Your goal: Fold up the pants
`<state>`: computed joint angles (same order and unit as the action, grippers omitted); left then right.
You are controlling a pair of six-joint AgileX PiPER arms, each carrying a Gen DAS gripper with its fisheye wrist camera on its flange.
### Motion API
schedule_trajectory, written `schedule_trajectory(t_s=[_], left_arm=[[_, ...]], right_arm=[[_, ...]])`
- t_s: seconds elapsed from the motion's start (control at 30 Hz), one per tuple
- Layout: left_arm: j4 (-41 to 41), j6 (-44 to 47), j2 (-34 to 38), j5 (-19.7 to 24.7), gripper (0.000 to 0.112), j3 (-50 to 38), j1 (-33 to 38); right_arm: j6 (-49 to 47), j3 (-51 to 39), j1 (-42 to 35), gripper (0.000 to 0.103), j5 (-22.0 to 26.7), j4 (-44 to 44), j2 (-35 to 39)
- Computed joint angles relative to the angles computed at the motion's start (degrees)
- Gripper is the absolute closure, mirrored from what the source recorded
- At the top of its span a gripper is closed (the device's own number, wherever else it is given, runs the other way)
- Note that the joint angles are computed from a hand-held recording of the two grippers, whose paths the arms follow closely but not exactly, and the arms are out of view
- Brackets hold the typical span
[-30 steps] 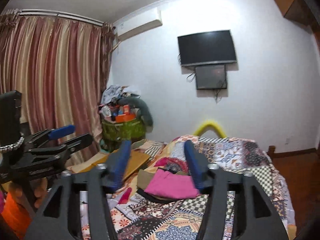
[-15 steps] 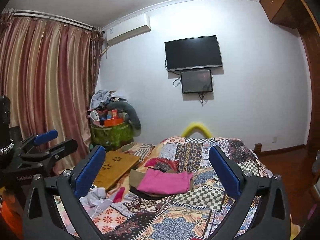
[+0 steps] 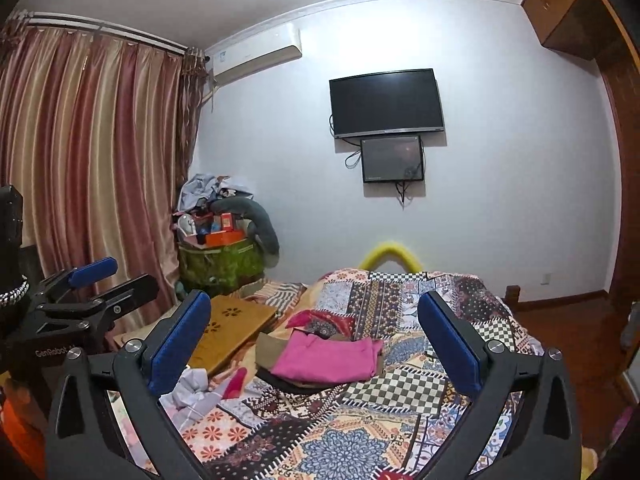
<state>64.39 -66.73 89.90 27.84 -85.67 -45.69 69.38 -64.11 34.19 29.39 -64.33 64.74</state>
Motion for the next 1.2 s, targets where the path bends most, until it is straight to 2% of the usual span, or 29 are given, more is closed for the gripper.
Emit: schedule_trajectory(t_s=[0.67,1.2], left_arm=[[-1.6,0.6,0.5,0.4,0.009,0.1,0.3],[-2.0,1.2,0.8,0.9,0.009,-0.3,0.0]], right_arm=[[-3.9,-0.3,-0.8,0.000,0.4,4.5,0.2],[-4.0,-0.1,-1.2,0.000,0.3,4.9,-0.2]])
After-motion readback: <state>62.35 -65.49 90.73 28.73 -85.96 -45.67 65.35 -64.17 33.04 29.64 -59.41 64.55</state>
